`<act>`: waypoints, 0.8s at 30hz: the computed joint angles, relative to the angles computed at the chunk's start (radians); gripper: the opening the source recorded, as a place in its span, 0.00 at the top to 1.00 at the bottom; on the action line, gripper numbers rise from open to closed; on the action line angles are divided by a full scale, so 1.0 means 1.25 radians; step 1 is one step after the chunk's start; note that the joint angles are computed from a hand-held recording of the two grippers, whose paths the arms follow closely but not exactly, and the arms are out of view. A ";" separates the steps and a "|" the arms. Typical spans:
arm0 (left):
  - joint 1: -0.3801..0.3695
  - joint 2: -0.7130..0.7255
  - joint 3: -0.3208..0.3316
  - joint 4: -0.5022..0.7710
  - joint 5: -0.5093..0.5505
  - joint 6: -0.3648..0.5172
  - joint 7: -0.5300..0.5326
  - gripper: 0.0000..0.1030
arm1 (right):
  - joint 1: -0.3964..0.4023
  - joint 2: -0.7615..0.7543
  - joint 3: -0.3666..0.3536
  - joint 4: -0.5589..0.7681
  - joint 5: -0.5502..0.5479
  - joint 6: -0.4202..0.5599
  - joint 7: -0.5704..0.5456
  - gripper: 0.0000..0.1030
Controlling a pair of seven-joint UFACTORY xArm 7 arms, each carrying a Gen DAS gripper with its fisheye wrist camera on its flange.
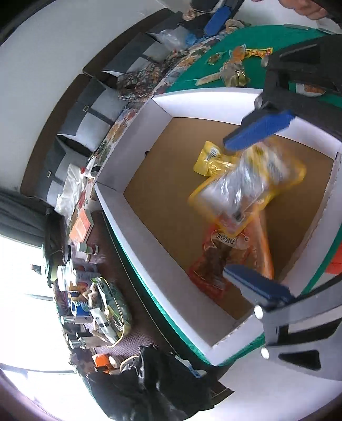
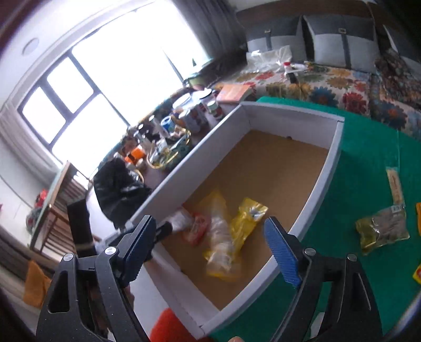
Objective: Organize snacks
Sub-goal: 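Lift both bags into the white box and open both grippers, then move both tools back over the table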
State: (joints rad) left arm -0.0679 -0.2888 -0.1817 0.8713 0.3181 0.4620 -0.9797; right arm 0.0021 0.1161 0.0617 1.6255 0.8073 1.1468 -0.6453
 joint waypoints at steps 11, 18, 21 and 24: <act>-0.052 0.019 -0.050 0.028 -0.006 -0.092 -0.039 0.06 | -0.028 -0.133 -0.057 -0.438 -0.326 -0.229 -0.331 0.18; -0.175 0.136 -0.089 0.179 -0.010 -0.077 0.073 0.02 | -0.103 -0.040 -0.134 -0.432 -0.256 -0.465 -0.299 0.19; -0.237 0.242 -0.100 0.265 0.014 -0.077 0.096 0.00 | -0.181 0.010 -0.135 -0.327 -0.150 -0.392 -0.271 0.17; -0.306 0.395 -0.099 0.393 0.051 0.013 0.125 0.00 | -0.244 0.016 -0.136 -0.306 -0.104 -0.375 -0.315 0.17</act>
